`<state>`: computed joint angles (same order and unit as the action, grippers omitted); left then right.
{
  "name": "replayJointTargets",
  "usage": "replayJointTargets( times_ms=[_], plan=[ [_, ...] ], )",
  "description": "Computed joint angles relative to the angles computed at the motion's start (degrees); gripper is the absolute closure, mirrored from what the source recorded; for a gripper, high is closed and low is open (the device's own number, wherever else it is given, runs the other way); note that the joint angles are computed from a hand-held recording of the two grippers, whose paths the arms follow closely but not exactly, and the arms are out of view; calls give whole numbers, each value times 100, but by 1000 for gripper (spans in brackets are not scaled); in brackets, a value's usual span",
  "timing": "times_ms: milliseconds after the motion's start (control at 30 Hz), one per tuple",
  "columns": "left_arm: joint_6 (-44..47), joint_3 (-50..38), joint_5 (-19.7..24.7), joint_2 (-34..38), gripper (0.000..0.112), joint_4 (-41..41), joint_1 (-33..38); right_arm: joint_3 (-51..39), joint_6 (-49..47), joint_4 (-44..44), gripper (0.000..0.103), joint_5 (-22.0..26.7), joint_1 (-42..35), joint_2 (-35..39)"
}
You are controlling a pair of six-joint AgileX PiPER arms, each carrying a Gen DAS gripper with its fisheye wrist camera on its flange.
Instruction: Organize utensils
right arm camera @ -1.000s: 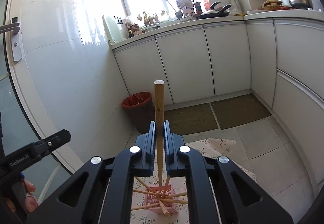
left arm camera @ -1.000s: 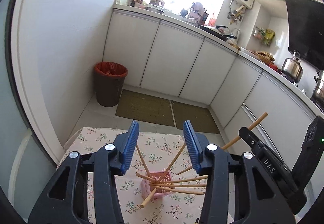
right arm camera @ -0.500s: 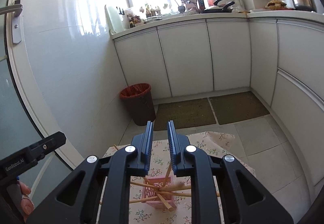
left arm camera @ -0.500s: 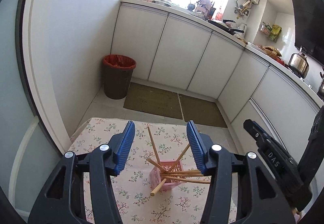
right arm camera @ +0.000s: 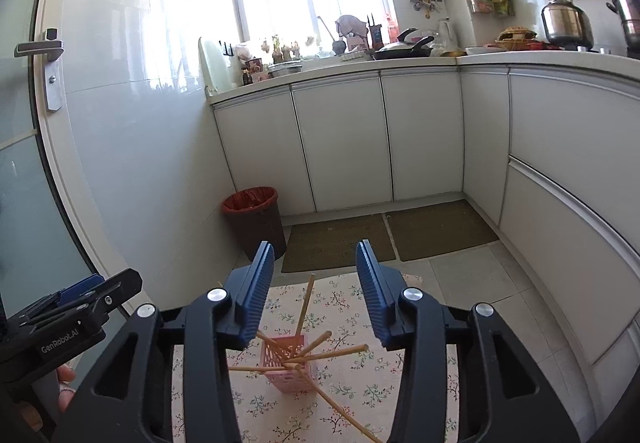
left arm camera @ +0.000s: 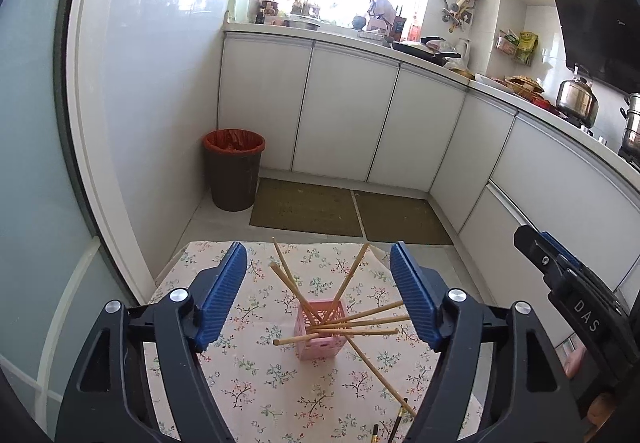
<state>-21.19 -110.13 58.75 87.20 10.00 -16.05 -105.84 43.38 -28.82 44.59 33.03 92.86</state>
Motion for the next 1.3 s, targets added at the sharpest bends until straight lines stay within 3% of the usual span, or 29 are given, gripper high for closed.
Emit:
replayJointTargets(
  times_ms=[100,167,233,333,533,733,900,933,967,1000,1067,1200,1300],
  plan=[
    [-115,136,41,-161,37,166,-114,359,-103,75,54,-10,-7,-275],
    [-224,352,-38,-328,32,230,-127,745,-351,286,39,-129,-46,-470],
    [-380,755,-229,-575,26,305,-85,1124,-1206,988,27,-204,-196,-545],
    [-457,1589,-550,-998,20,194,98,1863,-1921,1050,27,-274,-184,-504],
    [-586,2863,-835,-1318,20,496,237,2714,-1969,446,27,-677,-119,210],
    [-117,3071,-963,-1178,20,58,695,2147,-1977,-328,27,-517,122,1371],
    [24,3143,-1011,-1171,20,-29,780,1110,-2882,67,27,-91,174,2274],
    [23,3130,-1000,-1163,20,-12,763,968,-2879,20,30,-83,202,2422],
    [-1,3133,-996,-1171,20,46,734,867,-2898,68,66,-100,211,2534],
    [-33,3130,-1009,-1170,20,110,707,706,-3061,344,92,24,161,2613],
    [-125,3182,-1049,-1229,20,240,669,1072,-2972,594,96,-302,95,2229],
    [69,3211,-1064,-1293,20,-49,852,2562,-2580,555,96,-1009,97,689],
    [201,3204,-1030,-1267,20,-291,936,3364,-2238,653,96,-1190,110,-511]
  ],
)
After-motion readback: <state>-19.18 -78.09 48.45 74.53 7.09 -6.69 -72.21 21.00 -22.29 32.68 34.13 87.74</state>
